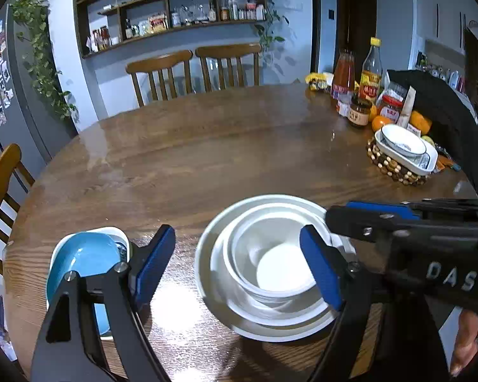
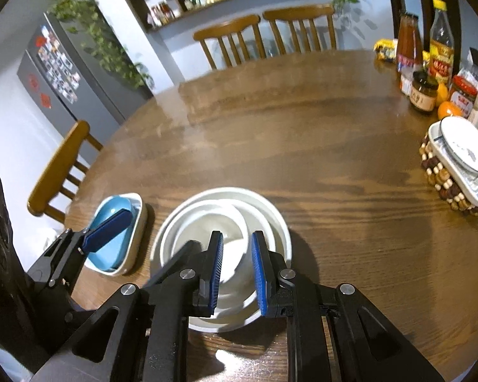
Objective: Organize plates and bowls
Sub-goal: 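Lower the ramekin into the smaller bowl and open both grippers, then move both grippers to the nested bowl stack and grasp the large bowl's rim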
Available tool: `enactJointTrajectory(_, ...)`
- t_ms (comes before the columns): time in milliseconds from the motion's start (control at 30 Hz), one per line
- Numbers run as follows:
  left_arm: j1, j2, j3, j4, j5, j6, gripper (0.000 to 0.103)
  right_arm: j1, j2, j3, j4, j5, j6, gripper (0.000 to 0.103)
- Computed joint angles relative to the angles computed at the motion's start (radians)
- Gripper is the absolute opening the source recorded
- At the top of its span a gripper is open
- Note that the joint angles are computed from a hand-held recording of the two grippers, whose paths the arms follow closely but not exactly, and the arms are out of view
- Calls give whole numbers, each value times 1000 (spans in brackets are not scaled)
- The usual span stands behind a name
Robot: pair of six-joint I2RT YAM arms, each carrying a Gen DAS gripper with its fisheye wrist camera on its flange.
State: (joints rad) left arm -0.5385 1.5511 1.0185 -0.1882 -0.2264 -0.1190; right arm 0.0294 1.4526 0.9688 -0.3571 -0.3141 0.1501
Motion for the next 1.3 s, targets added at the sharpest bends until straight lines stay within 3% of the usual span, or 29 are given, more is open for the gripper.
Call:
enactJointTrajectory(133, 16, -32, -37, 28, 3, -13, 81, -28, -46, -47, 39, -29, 13, 19)
enactJointTrajectory(233, 32, -60, -84, 56, 13, -47, 83, -42, -73, -89, 72, -44, 19, 38)
enactJointTrajectory(300, 51, -79, -126, 82, 24, -82, 91, -72, -101, -145, 132, -95, 27, 54)
enactJointTrajectory(367, 65, -90, -153, 97, 43, -98, 96, -98, -107, -183, 174, -132, 39, 59)
enactJointTrajectory(767, 123, -73, -146, 54, 107, -136, 96, -176, -52, -213, 195, -146, 72, 59)
enactJointTrajectory(1300, 250, 19, -14, -124, 378, -257, 95, -193, 0, -181, 143, -108, 13, 59)
